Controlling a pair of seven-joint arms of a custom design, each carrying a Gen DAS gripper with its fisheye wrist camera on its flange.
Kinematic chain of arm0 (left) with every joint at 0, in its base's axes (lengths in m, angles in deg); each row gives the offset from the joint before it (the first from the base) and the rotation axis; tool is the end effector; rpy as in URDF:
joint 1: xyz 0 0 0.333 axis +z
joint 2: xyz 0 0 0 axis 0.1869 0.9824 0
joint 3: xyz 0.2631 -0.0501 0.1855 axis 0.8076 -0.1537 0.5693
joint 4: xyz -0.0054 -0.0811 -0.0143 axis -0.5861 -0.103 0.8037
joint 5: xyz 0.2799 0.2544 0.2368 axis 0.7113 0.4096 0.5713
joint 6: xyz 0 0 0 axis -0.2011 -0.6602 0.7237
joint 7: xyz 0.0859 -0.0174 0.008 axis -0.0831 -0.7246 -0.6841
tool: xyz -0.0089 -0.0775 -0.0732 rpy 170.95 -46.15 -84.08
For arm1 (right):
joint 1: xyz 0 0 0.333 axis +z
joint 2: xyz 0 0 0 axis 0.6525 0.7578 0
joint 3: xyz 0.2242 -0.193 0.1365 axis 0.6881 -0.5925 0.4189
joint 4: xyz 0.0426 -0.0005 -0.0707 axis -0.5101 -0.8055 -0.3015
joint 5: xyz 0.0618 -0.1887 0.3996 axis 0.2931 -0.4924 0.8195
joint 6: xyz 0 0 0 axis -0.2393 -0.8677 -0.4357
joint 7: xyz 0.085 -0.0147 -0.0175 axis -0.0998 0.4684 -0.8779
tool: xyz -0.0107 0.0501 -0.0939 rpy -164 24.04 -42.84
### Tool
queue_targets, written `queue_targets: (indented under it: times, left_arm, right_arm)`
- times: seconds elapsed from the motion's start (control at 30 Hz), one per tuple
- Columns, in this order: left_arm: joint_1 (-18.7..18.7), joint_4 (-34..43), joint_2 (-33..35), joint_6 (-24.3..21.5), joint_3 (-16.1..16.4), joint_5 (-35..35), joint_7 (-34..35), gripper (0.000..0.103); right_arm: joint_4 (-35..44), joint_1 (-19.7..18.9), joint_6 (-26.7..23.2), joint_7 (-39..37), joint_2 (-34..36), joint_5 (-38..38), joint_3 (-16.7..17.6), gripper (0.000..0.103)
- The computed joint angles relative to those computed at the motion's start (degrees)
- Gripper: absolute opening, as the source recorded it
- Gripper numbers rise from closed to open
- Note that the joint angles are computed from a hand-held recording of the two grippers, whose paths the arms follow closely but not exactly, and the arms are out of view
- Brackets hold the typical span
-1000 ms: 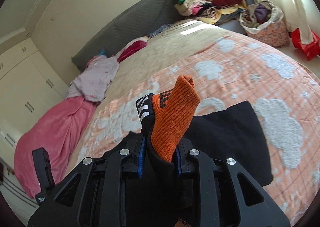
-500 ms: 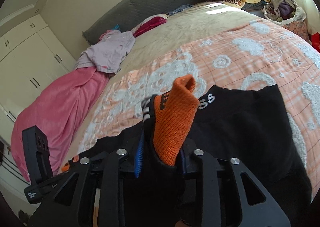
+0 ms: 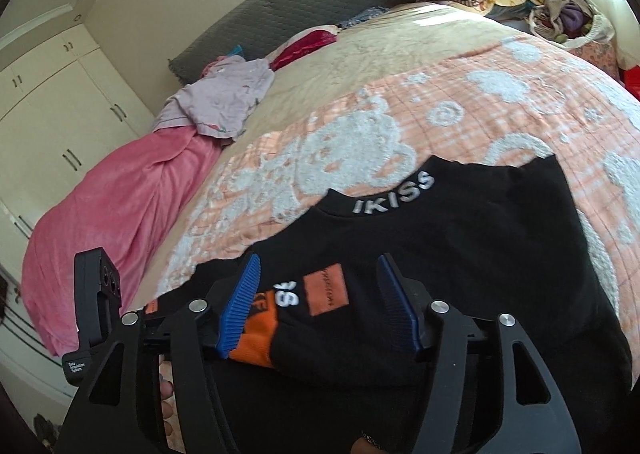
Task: Fold small clothes
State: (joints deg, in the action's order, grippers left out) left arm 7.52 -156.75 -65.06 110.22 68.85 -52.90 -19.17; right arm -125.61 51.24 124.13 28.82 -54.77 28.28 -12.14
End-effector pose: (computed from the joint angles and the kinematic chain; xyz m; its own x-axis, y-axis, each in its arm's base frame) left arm 0.5829 -0.1244 0.5351 0.3625 -0.7919 0.4913 -0.7222 -0.5719 -0.3890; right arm 0.6841 0.2202 0.5838 0.4671 -0.7359 -0.4903 -0.7846 -0.0891 -0.6136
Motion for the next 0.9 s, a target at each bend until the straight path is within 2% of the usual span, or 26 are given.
queue_targets:
  times: [0.13,0.17,0.23,0.3,0.37,0.4,0.43,0.47,0.53,0.63,0.77,0.83,0.9]
  left_arm:
    - [-0.69,0.51,1.69,-0.12,-0.48,0.37,0.44,0.091]
    - [-0.84,0.35,1.81,0.27,-0.58,0.42,0.31,0.085]
    - [-1.09,0.71,2.36,0.41,-0.79,1.02,0.36,0.079]
    - [-0.83,1.40,2.83,-0.15,-1.55,5.24,-1.79,0.072]
    - [-0.73,1.80,3.29,-0.08,-2.05,8.85,-4.06,0.042]
    - [-0.75,1.99,3.59,0.18,-2.11,10.14,-4.66,0.041]
    - [-0.86,2.00,3.70,0.98,-2.19,11.79,-4.37,0.032]
    - [-1.00,2.12,3.71,1.25,-2.15,12.65,-4.01,0.018]
    - [-1.06,2.22,3.11,2.03,-2.19,14.74,-3.81,0.008]
    - [0.09,2.82,2.14,0.52,-3.05,21.34,-7.05,0.010]
    - [0.00,3.07,2.34,-4.75,-2.32,21.07,-7.23,0.013]
    - [0.28,2.08,1.14,-4.92,-1.93,21.00,-8.11,0.015]
    - [1.47,1.66,-0.18,-5.55,-2.51,24.66,-11.52,0.021]
  right_arm:
    - [-2.81,-0.61,0.94,0.24,-1.55,-0.55,-0.89,0.063]
    - [-3.42,-0.77,1.00,0.29,-1.92,-0.51,-1.11,0.066]
    - [-4.88,-1.08,1.68,0.41,-2.80,-0.22,-1.59,0.071]
    - [-6.15,-1.25,2.38,0.18,-3.66,-0.37,-2.05,0.071]
    - [-7.62,-1.23,3.47,-0.10,-4.61,-0.82,-2.46,0.071]
    - [-8.38,-1.24,3.94,-0.31,-5.10,-0.99,-2.69,0.071]
    - [-9.00,-1.25,4.25,-0.41,-5.47,-0.94,-2.89,0.071]
    - [-9.73,-1.28,4.64,-0.21,-5.89,-0.90,-3.15,0.071]
    - [-11.15,-1.40,5.26,0.98,-6.58,-1.29,-3.77,0.071]
    - [-12.28,-1.44,6.21,3.49,-6.75,-3.32,-4.45,0.071]
    - [-13.08,-1.48,7.82,6.02,-6.83,-7.50,-4.81,0.071]
    - [-13.08,-1.60,8.17,5.81,-6.92,-8.26,-4.83,0.071]
    - [-13.30,-1.62,8.59,5.16,-7.26,-8.84,-4.81,0.071]
